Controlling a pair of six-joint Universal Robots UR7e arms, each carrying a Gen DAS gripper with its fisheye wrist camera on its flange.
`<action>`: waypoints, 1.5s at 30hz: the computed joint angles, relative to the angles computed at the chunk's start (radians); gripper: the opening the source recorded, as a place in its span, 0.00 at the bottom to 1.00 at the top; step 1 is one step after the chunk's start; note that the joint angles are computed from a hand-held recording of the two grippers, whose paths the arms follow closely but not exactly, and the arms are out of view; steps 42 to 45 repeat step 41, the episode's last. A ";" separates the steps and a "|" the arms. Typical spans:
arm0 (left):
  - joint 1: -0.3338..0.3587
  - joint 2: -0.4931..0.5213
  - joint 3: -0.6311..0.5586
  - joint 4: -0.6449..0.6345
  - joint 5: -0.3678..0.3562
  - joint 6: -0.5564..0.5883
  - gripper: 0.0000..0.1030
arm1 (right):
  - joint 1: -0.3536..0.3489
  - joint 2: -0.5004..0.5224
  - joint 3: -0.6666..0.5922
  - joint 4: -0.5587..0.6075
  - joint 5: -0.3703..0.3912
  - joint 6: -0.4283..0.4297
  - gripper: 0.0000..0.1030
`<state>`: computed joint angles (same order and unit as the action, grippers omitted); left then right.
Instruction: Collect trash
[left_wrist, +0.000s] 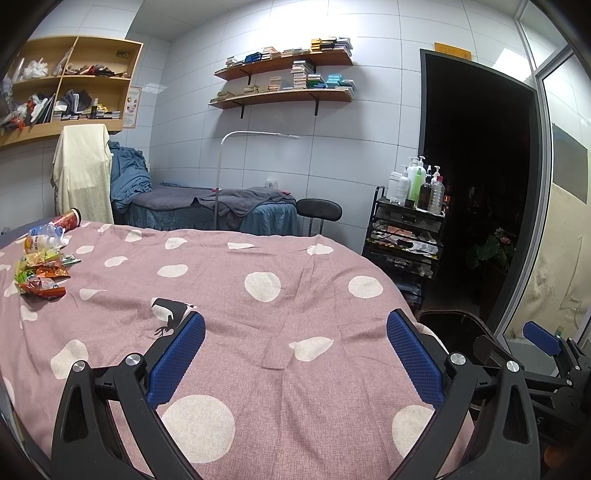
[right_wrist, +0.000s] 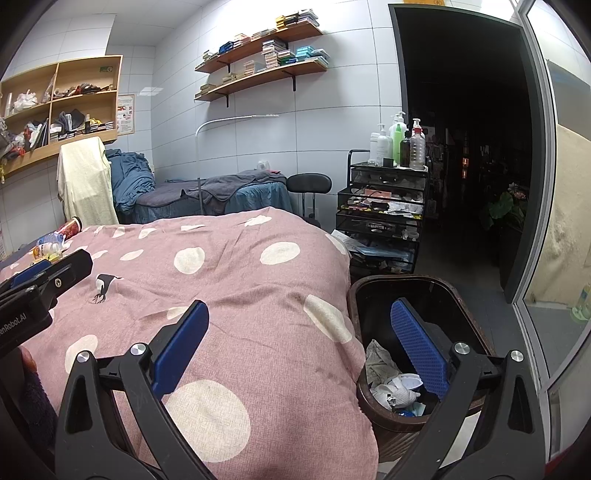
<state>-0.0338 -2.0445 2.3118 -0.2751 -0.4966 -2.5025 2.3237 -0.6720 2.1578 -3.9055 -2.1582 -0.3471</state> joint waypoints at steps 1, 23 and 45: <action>-0.003 -0.005 0.002 -0.003 -0.001 0.003 0.95 | 0.000 0.000 0.000 0.000 -0.001 0.001 0.95; -0.017 0.006 0.012 -0.054 0.005 0.041 0.95 | -0.001 -0.002 0.002 0.004 -0.006 0.005 0.95; 0.003 0.009 0.012 -0.087 -0.015 0.055 0.95 | 0.003 0.004 -0.008 0.024 -0.034 0.031 0.95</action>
